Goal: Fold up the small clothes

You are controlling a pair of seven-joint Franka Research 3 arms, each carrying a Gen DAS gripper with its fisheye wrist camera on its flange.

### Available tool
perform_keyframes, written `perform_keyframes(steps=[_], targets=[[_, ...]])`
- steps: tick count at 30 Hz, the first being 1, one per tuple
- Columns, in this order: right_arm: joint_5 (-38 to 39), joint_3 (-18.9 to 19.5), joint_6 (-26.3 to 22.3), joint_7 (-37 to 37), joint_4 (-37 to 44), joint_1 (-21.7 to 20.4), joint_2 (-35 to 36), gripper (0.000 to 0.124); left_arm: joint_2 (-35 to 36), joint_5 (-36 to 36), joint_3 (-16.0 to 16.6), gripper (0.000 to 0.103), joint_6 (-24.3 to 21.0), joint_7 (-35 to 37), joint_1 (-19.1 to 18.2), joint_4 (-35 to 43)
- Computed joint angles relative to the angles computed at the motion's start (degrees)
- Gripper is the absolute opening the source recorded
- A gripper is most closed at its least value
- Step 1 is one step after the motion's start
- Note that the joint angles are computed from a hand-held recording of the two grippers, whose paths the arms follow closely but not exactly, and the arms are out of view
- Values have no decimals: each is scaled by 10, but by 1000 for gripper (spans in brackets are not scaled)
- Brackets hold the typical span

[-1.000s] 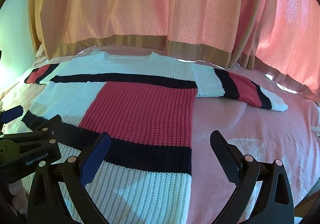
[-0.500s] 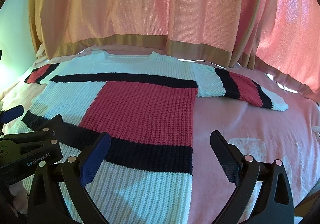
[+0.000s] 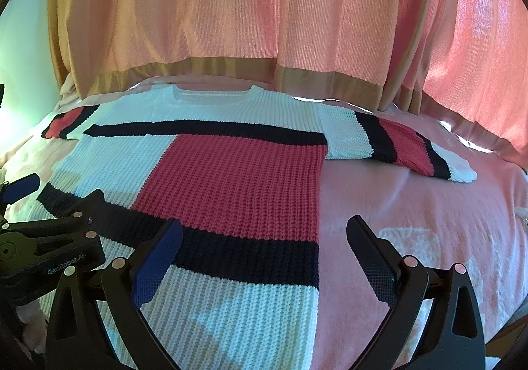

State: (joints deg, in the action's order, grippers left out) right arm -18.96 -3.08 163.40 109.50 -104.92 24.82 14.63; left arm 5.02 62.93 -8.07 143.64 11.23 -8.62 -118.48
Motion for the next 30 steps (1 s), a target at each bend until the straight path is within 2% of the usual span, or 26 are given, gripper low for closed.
perform_keyframes(steps=[26,30], targets=[[6,2,1,-3,-4,0,-2,98,-1,3,0,98,0,-3,0,-2],[39,17,11,-42,-1,-19,-4,98,-10,9,4,98,17,-20,5,-5]])
